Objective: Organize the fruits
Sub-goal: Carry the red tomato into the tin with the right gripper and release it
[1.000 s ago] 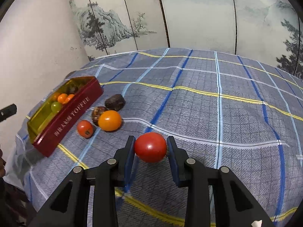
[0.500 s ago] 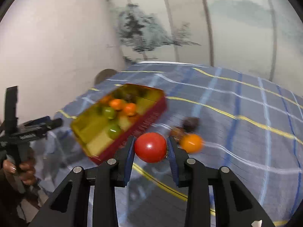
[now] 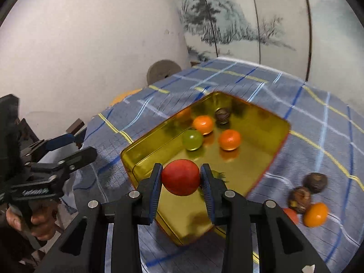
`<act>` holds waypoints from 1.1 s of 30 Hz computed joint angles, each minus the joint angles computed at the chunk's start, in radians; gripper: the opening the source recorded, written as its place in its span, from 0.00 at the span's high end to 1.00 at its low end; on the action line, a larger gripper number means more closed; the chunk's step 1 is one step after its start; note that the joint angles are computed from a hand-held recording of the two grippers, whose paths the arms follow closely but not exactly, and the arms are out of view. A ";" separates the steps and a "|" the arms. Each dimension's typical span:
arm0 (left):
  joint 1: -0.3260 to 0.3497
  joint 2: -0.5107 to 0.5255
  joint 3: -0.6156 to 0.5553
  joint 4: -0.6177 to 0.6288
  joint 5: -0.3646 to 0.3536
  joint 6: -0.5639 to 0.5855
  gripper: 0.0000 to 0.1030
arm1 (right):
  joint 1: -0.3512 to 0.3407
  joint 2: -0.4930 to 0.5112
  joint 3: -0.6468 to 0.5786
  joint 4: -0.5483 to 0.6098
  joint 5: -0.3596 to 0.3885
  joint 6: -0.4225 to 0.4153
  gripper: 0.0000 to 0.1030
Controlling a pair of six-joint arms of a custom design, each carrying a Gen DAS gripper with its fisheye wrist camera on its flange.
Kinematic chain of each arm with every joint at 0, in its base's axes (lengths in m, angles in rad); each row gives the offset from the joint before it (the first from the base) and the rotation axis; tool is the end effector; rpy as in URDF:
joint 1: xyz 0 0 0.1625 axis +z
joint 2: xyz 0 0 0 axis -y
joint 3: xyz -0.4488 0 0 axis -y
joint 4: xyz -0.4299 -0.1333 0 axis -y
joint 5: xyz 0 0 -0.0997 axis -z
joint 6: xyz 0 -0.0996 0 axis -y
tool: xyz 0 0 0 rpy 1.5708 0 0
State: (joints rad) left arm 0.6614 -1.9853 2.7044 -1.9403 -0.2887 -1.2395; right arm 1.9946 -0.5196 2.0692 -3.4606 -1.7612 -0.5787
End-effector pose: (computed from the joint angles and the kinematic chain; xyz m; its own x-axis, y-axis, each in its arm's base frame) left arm -0.0383 -0.3198 0.2293 -0.6737 -0.4070 -0.6168 0.3208 0.5909 -0.7402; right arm 0.3203 -0.4318 -0.1034 -0.5590 -0.7598 0.3319 -0.8283 0.5300 -0.1818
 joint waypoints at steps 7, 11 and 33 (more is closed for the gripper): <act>0.000 -0.018 -0.008 0.114 0.018 -0.053 0.04 | 0.028 0.065 -0.082 0.091 -0.027 0.029 0.68; 0.003 -0.026 -0.004 0.096 0.014 -0.036 0.04 | 0.050 0.094 -0.117 0.115 -0.056 0.027 0.68; 0.020 0.016 0.004 0.018 0.003 0.017 0.04 | 0.030 0.056 -0.036 -0.012 0.005 0.028 0.59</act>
State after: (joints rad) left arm 0.6818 -1.9691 2.7086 -1.9221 -0.2856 -1.2230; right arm 2.0245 -0.4639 2.0332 -3.4730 -1.7562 -0.5503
